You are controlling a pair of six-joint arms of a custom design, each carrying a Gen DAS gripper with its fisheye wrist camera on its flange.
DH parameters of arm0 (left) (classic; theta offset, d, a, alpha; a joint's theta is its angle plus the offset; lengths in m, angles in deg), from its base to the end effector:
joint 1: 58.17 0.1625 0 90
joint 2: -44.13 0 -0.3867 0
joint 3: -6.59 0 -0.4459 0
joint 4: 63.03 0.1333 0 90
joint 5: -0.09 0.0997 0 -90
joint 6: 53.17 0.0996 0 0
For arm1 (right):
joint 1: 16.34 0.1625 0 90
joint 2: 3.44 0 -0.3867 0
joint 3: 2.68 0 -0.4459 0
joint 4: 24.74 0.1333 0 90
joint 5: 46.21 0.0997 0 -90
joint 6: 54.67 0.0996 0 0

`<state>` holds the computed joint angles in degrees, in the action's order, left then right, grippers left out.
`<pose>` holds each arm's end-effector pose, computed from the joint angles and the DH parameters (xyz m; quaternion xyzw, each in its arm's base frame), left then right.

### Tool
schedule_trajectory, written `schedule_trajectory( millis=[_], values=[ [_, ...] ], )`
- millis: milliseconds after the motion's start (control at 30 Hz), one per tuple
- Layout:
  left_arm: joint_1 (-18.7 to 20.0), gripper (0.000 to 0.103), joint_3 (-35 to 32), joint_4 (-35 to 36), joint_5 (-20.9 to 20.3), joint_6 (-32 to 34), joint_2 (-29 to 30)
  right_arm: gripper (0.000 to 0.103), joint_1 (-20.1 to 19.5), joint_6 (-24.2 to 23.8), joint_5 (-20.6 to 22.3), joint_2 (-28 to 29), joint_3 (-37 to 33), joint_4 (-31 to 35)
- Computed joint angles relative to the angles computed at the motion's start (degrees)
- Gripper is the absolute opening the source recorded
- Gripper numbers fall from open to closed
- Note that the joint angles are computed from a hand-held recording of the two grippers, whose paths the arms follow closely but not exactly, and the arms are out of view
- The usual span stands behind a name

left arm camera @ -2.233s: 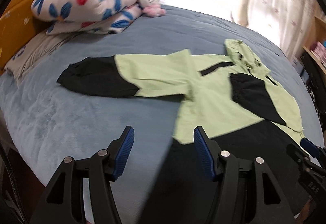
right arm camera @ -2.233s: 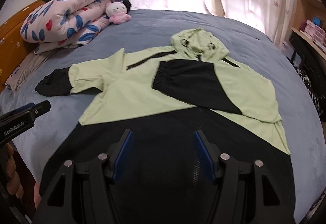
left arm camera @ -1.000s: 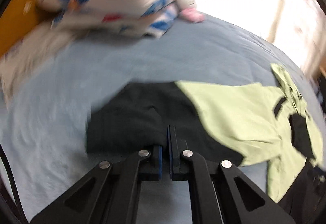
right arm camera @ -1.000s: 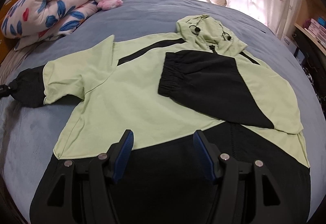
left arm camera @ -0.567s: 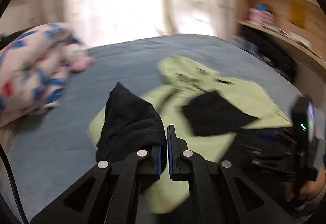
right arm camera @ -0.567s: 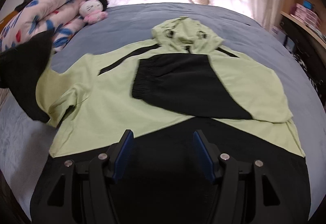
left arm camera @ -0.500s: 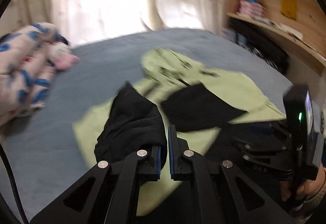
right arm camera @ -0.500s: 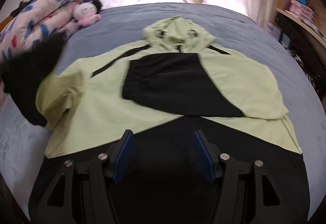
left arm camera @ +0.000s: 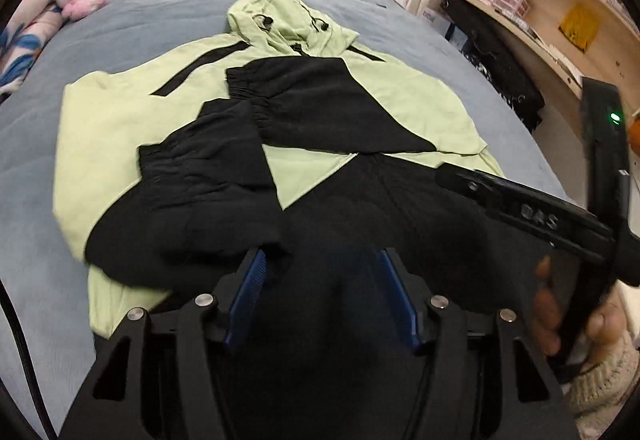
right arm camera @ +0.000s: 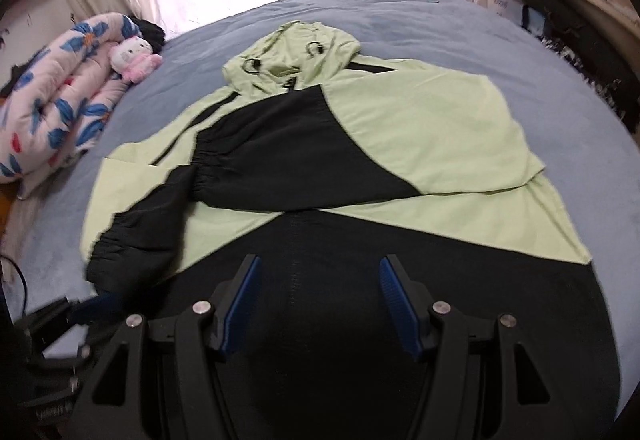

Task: Fold large clothes

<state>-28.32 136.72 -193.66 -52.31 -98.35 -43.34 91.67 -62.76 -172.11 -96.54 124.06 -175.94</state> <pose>-0.2866 -0.3882 0.1643 0.1290 0.9377 -0.2460 0.2087 0.2184 -0.4295 0.2762 0.1371 -0.9167 0.2516 0.2786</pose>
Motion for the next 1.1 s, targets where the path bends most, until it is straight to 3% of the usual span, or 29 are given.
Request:
schedule_trajectory(
  millis=[233,400,600,733,867,1033,1100],
  values=[
    [-5.2,0.057,3.8,10.5,5.8,-12.0,-8.7,0.061,3.6,-3.0,6.1,3.2,-2.2,3.3],
    [-6.2,0.057,3.6,22.6,10.1,-22.0,-12.6,0.061,7.2,-4.1,9.8,8.8,-7.0,6.5],
    [-5.7,0.058,2.0,37.4,11.6,-34.2,-15.3,0.061,9.2,-2.7,12.7,18.4,-13.9,14.4],
    [-4.7,0.057,4.1,39.6,9.9,-37.5,-19.6,0.061,8.6,0.4,11.3,24.5,-17.2,19.0],
    [-5.2,0.057,6.4,40.9,8.6,-39.7,-24.4,0.062,8.6,3.1,3.2,29.7,-19.0,21.6],
    [-5.0,0.057,7.4,42.3,7.8,-41.0,-26.5,0.061,8.8,-0.6,0.4,31.5,-17.9,18.7],
    [-5.0,0.057,7.4,42.5,7.7,-41.4,-26.6,0.039,8.7,-1.3,1.3,31.0,-18.1,19.9]
  ],
)
